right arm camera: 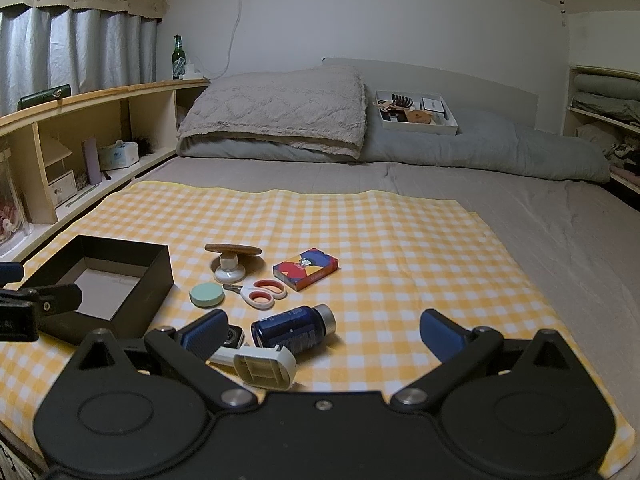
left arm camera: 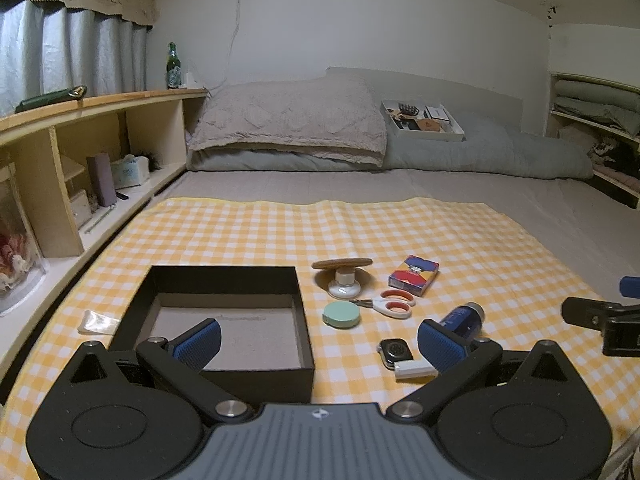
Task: Organize rigid objects
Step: 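Reach the right tool to the cork panda coaster and grasp it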
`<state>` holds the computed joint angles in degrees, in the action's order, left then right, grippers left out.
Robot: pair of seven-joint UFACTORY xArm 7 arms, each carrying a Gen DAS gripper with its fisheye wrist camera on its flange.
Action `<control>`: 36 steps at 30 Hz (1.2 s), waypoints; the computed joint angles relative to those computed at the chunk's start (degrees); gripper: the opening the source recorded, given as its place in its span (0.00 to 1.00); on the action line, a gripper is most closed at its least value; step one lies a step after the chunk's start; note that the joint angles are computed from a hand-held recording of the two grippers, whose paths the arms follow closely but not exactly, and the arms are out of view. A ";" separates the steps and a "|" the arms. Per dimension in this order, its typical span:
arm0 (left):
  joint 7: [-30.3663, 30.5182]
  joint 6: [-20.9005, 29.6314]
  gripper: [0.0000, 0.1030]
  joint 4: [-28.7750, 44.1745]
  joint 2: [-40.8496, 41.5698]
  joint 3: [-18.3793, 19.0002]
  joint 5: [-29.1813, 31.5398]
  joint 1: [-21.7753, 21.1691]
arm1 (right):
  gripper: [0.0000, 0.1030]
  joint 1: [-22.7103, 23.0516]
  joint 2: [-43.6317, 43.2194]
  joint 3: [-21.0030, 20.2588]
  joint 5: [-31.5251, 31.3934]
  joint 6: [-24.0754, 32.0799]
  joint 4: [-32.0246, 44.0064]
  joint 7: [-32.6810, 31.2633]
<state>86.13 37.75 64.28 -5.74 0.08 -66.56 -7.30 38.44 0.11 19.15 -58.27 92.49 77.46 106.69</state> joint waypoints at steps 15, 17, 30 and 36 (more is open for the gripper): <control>-0.43 -2.77 1.00 11.22 7.08 -1.16 -2.92 2.31 | 1.00 -3.80 -4.31 -0.38 -1.31 -3.41 0.06 -6.77; -1.77 -3.39 1.00 14.03 9.18 -1.81 -1.79 3.05 | 1.00 -5.21 -4.75 -0.61 -1.66 -4.71 0.59 -8.76; -21.80 0.29 1.00 41.87 30.86 -5.60 18.85 7.87 | 1.00 -15.14 0.73 -7.43 1.78 -19.46 7.95 -20.40; -35.84 9.38 0.81 59.49 43.21 -5.07 30.64 7.94 | 1.00 -16.73 9.23 -12.20 3.76 -25.19 15.55 -22.27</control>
